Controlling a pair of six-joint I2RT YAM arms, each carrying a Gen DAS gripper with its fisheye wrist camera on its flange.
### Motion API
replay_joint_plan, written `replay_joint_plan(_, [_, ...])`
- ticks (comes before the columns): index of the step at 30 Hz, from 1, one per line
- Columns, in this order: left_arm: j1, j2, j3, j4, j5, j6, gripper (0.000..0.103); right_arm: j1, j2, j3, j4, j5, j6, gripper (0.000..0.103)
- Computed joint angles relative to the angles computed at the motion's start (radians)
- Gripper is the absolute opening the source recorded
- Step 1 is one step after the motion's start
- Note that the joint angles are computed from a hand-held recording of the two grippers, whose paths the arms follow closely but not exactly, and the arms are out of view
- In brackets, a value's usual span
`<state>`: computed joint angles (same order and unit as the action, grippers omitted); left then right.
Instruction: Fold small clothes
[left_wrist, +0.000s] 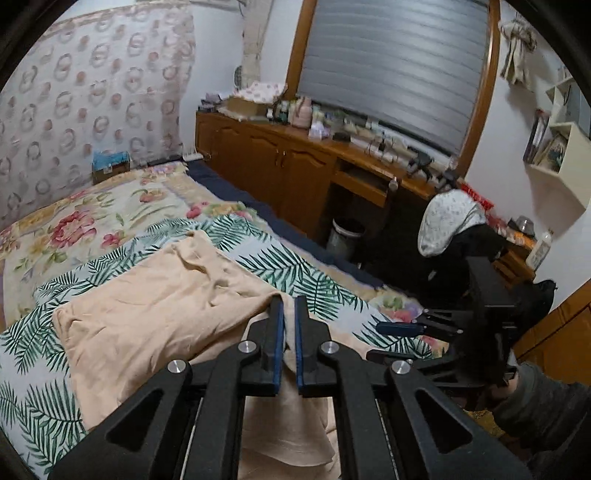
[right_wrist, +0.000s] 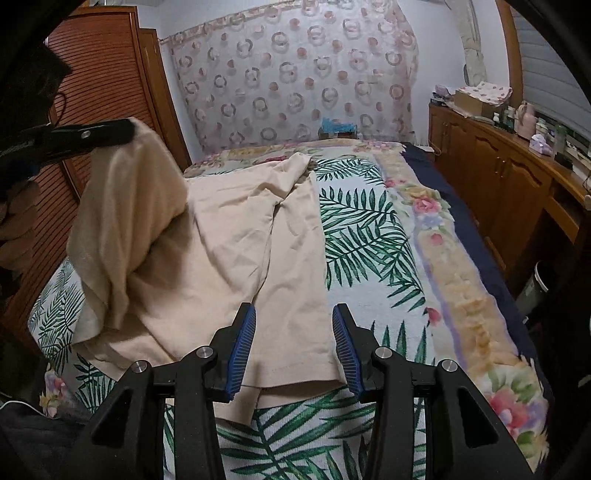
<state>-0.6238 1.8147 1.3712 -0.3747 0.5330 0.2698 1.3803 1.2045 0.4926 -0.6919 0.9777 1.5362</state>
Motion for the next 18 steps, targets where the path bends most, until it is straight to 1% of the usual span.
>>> replay_joint_plan(3, [-0.032, 0.019, -0.007, 0.03, -0.082, -0.007, 0.007, 0.012, -0.004, -0.007, -0.013, 0.0, 0.021, 0.045])
replay_joint_plan(4, [-0.034, 0.03, -0.003, 0.02, -0.098, -0.002, 0.011, 0.008, -0.007, -0.011, -0.005, -0.003, 0.014, 0.045])
replay_joint_plan(6, [-0.021, 0.036, -0.016, 0.01, -0.096, 0.015, 0.02, 0.007, -0.005, -0.014, -0.005, -0.007, 0.019, 0.045])
replay_joint_plan(8, [-0.014, 0.033, -0.043, 0.029, -0.133, 0.025, 0.036, -0.005, -0.023, -0.023, 0.005, -0.012, -0.003, 0.045])
replay_joint_plan(9, [0.0, 0.024, -0.069, 0.045, -0.145, 0.036, 0.04, -0.013, -0.028, -0.024, 0.011, -0.014, -0.016, 0.045])
replay_joint_plan(10, [0.01, 0.023, -0.083, 0.056, -0.144, 0.04, 0.047, -0.012, -0.036, -0.022, 0.001, -0.013, -0.021, 0.045])
replay_joint_plan(12, [0.052, 0.019, -0.112, 0.052, -0.134, 0.063, 0.05, -0.036, -0.055, -0.022, 0.023, -0.017, -0.072, 0.045])
replay_joint_plan(14, [0.092, 0.008, -0.158, 0.073, -0.139, 0.085, 0.068, -0.061, -0.063, -0.022, 0.056, -0.023, -0.13, 0.045])
replay_joint_plan(17, [0.168, -0.004, -0.23, 0.097, -0.139, 0.148, 0.077, -0.119, -0.066, -0.009, 0.138, -0.042, -0.268, 0.045])
replay_joint_plan(18, [0.196, -0.004, -0.249, 0.102, -0.144, 0.164, 0.077, -0.14, -0.062, -0.002, 0.17, -0.051, -0.323, 0.045])
